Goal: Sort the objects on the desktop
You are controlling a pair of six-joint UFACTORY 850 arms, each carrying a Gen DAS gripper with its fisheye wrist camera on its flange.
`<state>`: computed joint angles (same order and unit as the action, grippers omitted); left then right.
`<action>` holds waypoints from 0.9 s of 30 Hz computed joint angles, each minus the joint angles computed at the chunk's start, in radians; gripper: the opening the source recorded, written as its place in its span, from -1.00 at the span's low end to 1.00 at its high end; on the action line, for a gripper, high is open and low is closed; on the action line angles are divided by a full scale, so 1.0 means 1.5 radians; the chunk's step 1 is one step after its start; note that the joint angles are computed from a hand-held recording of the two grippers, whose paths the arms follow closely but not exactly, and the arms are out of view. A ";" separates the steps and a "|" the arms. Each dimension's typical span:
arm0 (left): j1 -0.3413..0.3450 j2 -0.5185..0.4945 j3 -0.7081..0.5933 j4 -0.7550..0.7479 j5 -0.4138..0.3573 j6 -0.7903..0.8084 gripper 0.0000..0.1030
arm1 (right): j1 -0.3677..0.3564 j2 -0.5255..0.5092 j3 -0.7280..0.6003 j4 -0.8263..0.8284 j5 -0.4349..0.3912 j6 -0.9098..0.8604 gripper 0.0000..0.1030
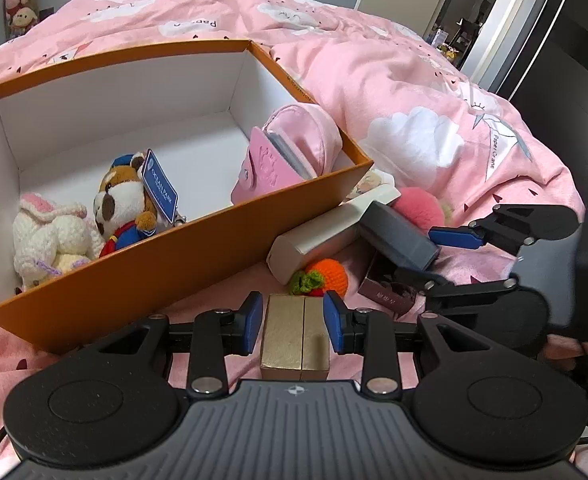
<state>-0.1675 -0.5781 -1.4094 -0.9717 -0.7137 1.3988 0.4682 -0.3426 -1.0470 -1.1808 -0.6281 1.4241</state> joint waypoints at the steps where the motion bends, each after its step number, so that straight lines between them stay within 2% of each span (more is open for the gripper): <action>1: 0.000 0.001 0.001 -0.002 0.000 0.001 -0.26 | 0.000 0.010 0.005 -0.006 0.012 0.013 -0.16; 6: 0.001 0.008 0.004 -0.015 -0.003 0.007 -0.26 | -0.008 0.055 0.024 -0.018 0.107 0.054 -0.21; 10: 0.002 0.007 0.002 -0.020 -0.020 0.005 -0.26 | -0.022 0.072 0.037 0.020 0.176 0.055 -0.21; 17: -0.007 0.003 -0.003 0.026 -0.015 -0.024 -0.26 | -0.051 0.071 0.048 0.161 0.237 -0.020 -0.21; 20: -0.016 -0.002 -0.004 0.066 -0.011 -0.034 -0.06 | -0.047 0.076 0.053 0.148 0.236 -0.002 -0.21; 22: -0.020 -0.003 -0.002 0.084 -0.003 -0.036 -0.05 | -0.043 0.077 0.054 0.135 0.232 0.007 -0.21; 25: -0.027 -0.002 0.006 0.119 0.041 -0.061 -0.05 | -0.043 0.087 0.060 0.110 0.237 0.033 -0.21; 27: -0.025 -0.005 0.003 0.129 0.047 -0.072 -0.05 | -0.049 0.098 0.067 0.112 0.251 0.036 -0.21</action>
<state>-0.2047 -0.5857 -1.4044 -0.7779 -0.6432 1.2903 0.3945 -0.1959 -0.9468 -1.0130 -0.2510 1.4775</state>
